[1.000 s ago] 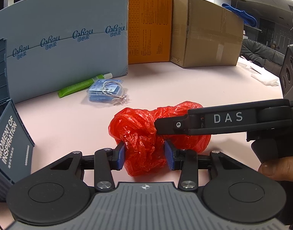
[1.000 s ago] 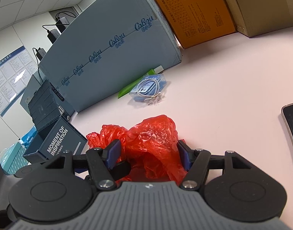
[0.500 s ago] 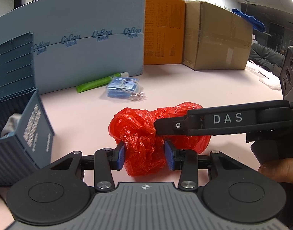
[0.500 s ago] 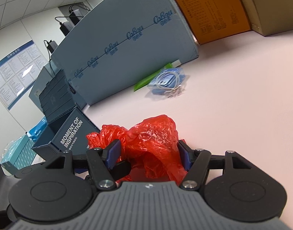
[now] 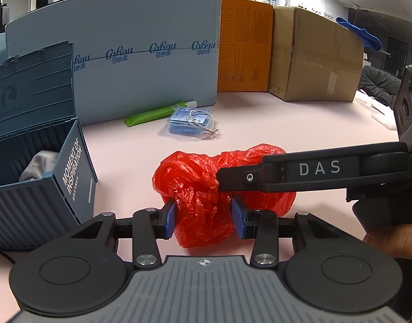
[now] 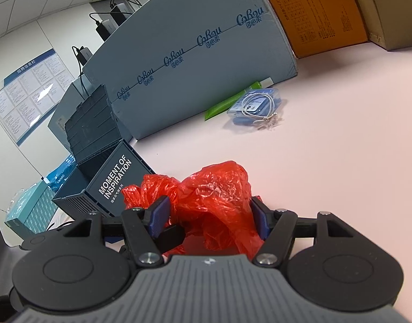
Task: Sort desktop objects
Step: 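Lift the red plastic bag with the right tool and carry it to the blue box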
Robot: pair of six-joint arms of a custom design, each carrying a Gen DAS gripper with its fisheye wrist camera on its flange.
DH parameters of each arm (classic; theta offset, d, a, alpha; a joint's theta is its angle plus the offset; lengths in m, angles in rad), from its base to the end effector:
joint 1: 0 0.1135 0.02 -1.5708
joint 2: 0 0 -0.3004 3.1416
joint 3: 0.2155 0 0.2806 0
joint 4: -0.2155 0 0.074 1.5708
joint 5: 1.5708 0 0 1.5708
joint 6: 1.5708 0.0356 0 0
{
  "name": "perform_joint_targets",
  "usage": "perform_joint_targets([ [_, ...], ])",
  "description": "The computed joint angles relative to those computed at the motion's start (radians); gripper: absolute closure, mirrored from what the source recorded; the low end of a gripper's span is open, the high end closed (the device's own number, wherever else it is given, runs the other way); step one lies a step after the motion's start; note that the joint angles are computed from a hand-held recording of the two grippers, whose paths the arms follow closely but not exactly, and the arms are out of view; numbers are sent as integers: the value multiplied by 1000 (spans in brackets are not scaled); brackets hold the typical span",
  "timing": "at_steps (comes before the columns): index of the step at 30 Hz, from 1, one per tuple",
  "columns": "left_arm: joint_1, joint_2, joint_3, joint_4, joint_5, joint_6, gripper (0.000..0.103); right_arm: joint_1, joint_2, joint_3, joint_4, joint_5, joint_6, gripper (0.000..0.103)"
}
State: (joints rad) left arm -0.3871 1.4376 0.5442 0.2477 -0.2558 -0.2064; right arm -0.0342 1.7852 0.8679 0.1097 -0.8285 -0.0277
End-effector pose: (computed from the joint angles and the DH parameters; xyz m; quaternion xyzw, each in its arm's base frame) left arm 0.2676 -0.0994 0.1700 0.0234 0.8891 -0.0203 0.4566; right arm 0.3667 0.0137 0.1550 -0.1471 0.8501 0.3628 0.3523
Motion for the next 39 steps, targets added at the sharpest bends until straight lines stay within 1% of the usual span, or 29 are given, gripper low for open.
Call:
perform_joint_targets([
  [10,36,-50,4,-45,45,54,66,22,-48,-46,62,31,85,35],
  [19,90,-90,11,-72,120,120,66,54,-97,-91,137,90,177,35],
  [30,144,-107,27,-72,214,186,66,83,-150,-137,220,173,266,35],
  [39,192,-146,14,-65,273,214,66,122,-191,-167,270,230,305,35],
])
